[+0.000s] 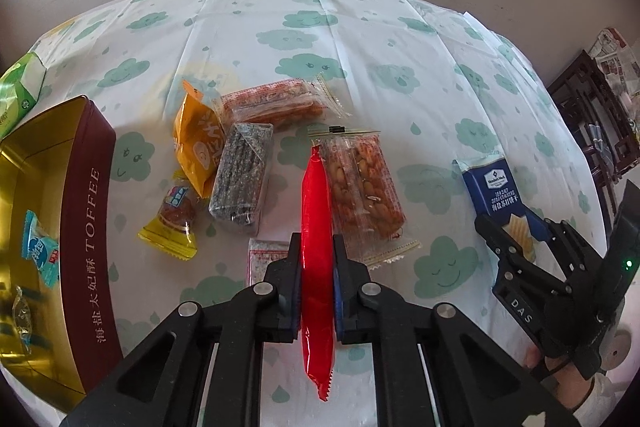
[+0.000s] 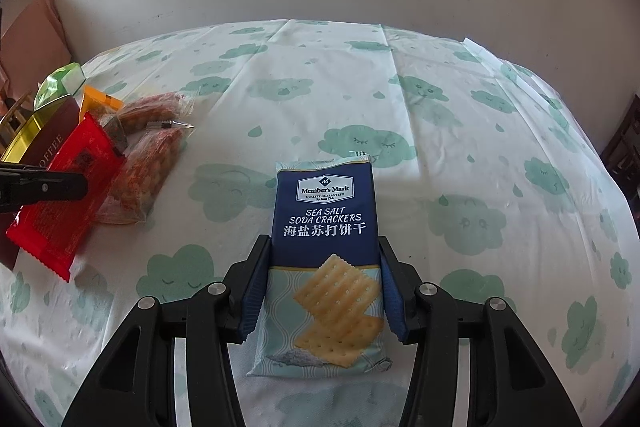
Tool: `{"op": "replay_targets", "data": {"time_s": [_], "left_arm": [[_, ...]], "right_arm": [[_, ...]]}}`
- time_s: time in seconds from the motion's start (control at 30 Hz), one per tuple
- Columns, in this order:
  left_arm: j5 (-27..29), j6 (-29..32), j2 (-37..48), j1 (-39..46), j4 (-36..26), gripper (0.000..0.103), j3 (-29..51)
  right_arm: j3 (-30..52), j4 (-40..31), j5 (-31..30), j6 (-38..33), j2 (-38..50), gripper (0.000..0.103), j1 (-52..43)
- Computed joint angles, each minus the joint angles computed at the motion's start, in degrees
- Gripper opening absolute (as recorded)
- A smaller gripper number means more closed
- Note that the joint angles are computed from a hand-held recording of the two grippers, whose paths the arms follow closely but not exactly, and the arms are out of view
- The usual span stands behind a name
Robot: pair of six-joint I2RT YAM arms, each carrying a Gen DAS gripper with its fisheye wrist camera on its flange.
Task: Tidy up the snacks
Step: 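Carry the red pack into the tin and open the left gripper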
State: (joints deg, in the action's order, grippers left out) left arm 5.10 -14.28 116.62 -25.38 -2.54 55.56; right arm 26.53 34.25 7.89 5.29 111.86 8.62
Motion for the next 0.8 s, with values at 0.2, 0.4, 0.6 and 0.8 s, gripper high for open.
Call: {"op": "replay_targets", "data": {"time_s": [0.2, 0.4, 0.6, 0.8], "left_arm": [[1.07, 0.2, -4.2, 0.23, -0.13, 0.01, -3.06], [1.25, 1.55, -10.5, 1.09, -1.03, 0.009, -6.51], [0.91, 3.72, -17.59, 3.52, -3.14, 0.009, -9.97], [0.52, 7.81, -24.09, 9.05, -5.77, 0.01, -12.59]], "right_arm": [[-0.01, 0.01, 0.15, 0.05, 0.03, 0.051, 0.14], [0.04, -0.03, 0.1, 0.01, 0.04, 0.051, 0.09], [0.09, -0.15, 0.09, 0.0, -0.02, 0.051, 0.08], [0.11, -0.2, 0.09, -0.01, -0.04, 0.051, 0.09]]}}
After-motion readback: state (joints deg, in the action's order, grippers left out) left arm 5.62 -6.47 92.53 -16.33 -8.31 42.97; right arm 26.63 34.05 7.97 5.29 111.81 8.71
